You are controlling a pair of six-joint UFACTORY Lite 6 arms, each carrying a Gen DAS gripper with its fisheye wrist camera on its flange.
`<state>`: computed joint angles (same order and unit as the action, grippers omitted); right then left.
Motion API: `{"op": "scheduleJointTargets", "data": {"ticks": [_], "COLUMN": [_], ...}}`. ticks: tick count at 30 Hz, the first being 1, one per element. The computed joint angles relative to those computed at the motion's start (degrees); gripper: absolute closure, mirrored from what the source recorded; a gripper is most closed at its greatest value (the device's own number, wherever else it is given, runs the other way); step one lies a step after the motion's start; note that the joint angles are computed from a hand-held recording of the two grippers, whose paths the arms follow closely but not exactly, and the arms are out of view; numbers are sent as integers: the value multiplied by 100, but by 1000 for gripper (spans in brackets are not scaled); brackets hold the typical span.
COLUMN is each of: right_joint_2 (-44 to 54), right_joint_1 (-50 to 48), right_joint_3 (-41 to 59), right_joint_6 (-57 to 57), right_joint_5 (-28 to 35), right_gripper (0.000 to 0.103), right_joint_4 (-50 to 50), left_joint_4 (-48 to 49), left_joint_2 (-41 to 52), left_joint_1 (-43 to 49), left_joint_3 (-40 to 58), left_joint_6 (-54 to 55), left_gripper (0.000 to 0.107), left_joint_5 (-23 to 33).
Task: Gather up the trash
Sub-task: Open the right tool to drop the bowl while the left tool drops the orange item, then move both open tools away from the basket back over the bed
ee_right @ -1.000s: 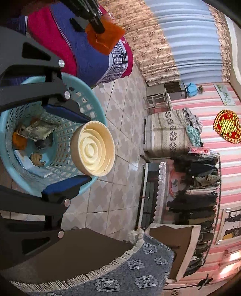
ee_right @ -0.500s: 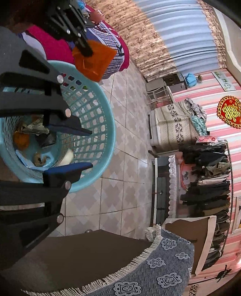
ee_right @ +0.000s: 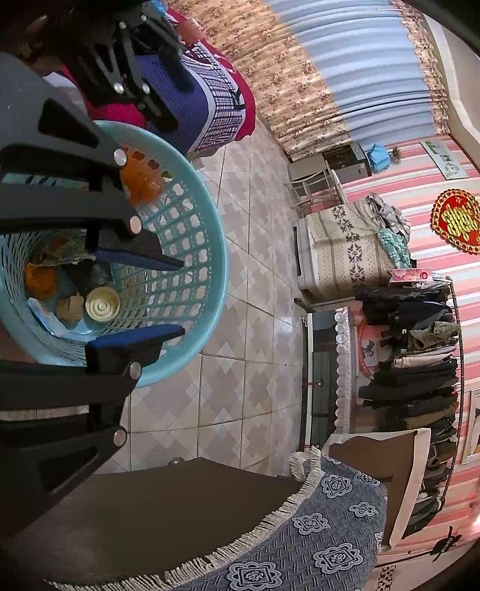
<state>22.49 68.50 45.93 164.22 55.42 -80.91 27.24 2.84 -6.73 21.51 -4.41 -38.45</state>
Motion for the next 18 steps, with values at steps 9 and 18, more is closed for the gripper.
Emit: {"op": "scheduleJointTargets", "data": {"ticks": [9,18], "right_joint_2": [69,532], "right_joint_1": [66,102], "right_joint_3": [97,818], "right_joint_6": [38,-561], "right_joint_5": [197,336], "right_gripper": [34,16], "right_joint_4": [200,424], "left_joint_4": [1082,2564], "left_joint_2": [-319,-432], "left_joint_1": [1032,2663], "left_joint_3": [126,250], "left_joint_6": [-783,-1530], "left_gripper": [12,10], "left_joint_5": [224,68]}}
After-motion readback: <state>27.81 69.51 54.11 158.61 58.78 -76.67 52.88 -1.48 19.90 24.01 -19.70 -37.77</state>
